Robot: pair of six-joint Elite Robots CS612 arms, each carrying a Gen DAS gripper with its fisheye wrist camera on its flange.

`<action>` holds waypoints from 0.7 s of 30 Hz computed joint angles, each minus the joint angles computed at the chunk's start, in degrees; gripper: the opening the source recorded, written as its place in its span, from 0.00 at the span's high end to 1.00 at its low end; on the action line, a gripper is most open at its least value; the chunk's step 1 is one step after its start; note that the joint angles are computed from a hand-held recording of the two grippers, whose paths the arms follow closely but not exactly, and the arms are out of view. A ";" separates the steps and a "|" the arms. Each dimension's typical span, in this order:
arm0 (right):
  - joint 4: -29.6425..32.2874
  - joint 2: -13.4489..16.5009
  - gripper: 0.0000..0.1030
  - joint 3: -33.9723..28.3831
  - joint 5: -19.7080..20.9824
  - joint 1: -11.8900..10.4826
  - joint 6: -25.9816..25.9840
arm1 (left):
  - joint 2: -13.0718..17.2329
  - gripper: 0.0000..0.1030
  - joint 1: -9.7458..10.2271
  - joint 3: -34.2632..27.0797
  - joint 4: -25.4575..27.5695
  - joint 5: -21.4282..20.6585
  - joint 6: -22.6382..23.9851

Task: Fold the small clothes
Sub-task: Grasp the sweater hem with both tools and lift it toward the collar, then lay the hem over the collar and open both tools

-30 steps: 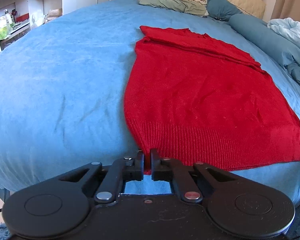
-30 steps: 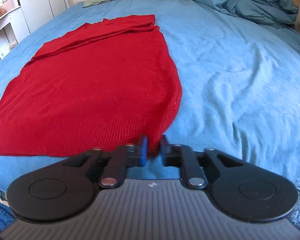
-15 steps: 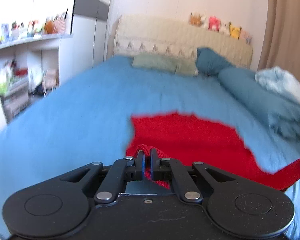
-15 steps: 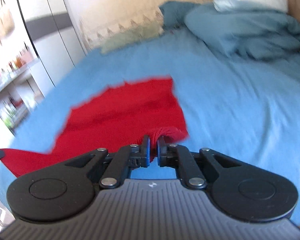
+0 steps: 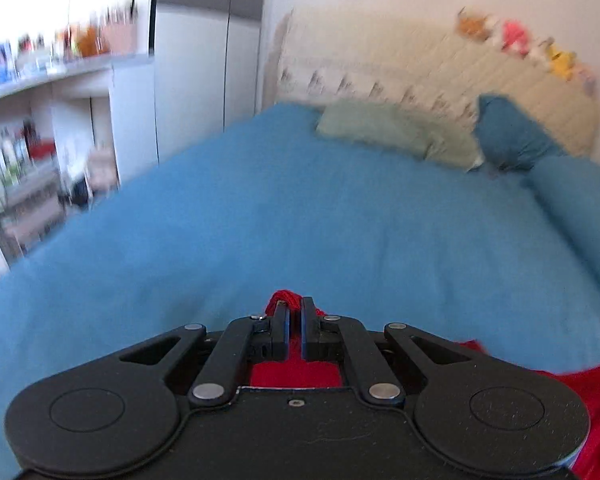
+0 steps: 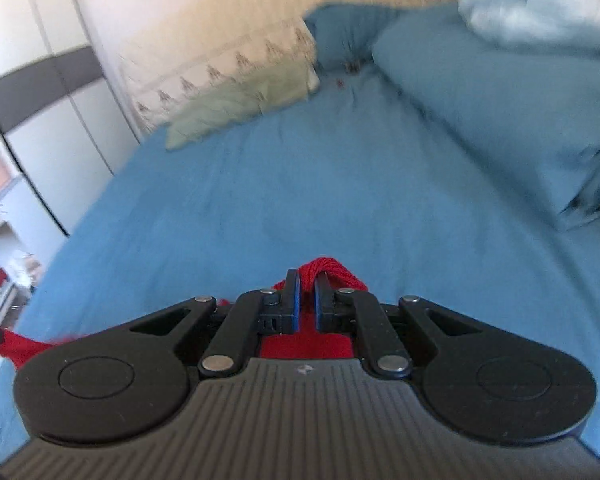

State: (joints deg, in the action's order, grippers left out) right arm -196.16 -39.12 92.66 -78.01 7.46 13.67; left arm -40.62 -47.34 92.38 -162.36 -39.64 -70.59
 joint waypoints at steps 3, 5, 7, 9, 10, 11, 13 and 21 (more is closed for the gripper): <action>5.81 6.53 0.79 -8.30 -1.17 0.70 0.87 | 4.33 0.95 2.65 -4.84 2.59 -5.14 -2.10; 8.05 9.51 0.79 -12.22 -1.84 0.98 0.46 | 6.10 0.95 3.82 -7.05 4.66 -7.33 -3.12; 10.66 11.58 0.78 -15.46 -2.74 1.23 -0.62 | 6.92 0.95 4.57 -7.98 4.96 -8.88 -3.04; 12.19 12.86 0.73 -17.93 -3.20 1.18 -0.69 | 6.58 0.74 5.08 -7.59 4.62 -10.03 -4.03; 12.28 12.94 0.58 -18.17 -3.28 1.09 -0.60 | 6.06 0.62 5.08 -7.12 4.75 -10.05 -5.15; 11.88 12.80 0.33 -17.97 -3.55 1.02 -1.02 | 5.50 0.36 4.82 -6.54 4.82 -9.45 -5.81; 7.99 11.73 0.14 -15.59 -5.12 1.10 -3.38 | 3.64 0.27 3.63 -4.80 7.44 -6.96 -5.89; -2.64 5.32 0.00 -0.36 -0.09 1.34 -12.59 | -0.19 0.03 -2.72 4.32 0.11 -11.61 -0.27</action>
